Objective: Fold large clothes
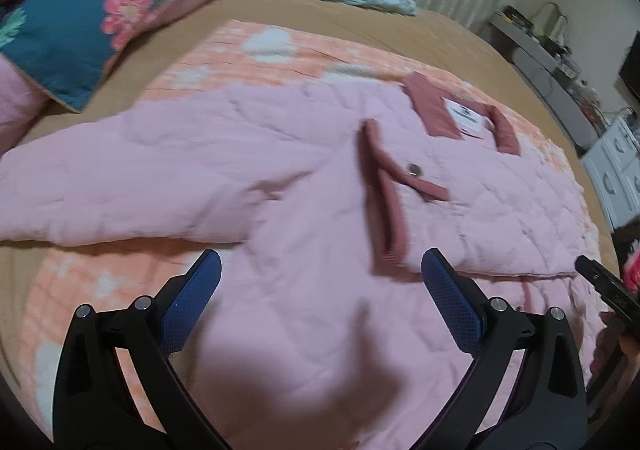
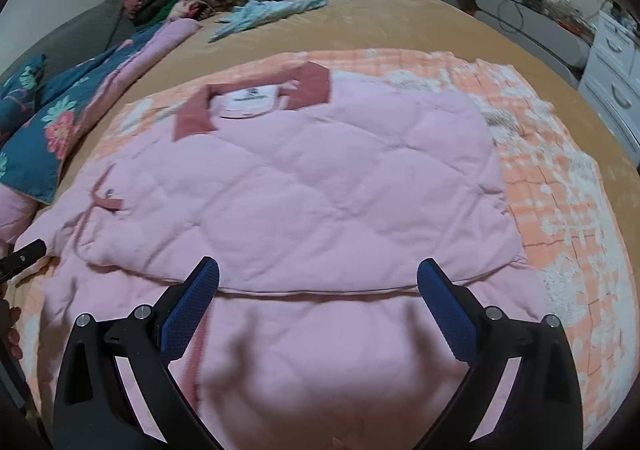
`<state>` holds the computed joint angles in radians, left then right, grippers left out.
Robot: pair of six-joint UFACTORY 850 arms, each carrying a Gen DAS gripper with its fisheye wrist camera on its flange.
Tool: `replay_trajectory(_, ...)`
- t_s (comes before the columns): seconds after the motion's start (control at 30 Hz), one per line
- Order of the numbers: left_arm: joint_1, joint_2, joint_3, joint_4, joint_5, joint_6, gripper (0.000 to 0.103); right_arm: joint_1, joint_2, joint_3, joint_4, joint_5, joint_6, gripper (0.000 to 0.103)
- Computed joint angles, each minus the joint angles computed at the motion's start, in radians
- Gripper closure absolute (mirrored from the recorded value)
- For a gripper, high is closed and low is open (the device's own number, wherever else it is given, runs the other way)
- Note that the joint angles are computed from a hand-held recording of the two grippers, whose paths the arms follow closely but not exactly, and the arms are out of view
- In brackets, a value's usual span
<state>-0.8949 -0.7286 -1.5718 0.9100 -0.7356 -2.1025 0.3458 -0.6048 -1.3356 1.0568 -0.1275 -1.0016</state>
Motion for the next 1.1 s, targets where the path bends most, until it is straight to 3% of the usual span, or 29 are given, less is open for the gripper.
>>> replay_trajectory(0.17, -0.01, 0.075, 0.115, 0.022, -0.022, -0.102, 0.009, 0.044, 0.029, 0.015, 0.105, 0.009, -0.114, 0.004)
replay_trajectory(0.37, -0.012, 0.152, 0.249, 0.03, -0.02, -0.232, 0.009, 0.1, 0.035, 0.005, 0.116, 0.0, -0.115, 0.004)
replay_trajectory(0.8, -0.005, 0.249, 0.432, 0.046, -0.046, -0.427, 0.009, 0.228, 0.005, -0.052, -0.095, 0.002, 0.057, 0.004)
replay_trajectory(1.1, 0.025, 0.3, 0.545, 0.045, -0.025, -0.566, 0.009, 0.286, -0.035, -0.104, -0.3, -0.008, 0.228, 0.004)
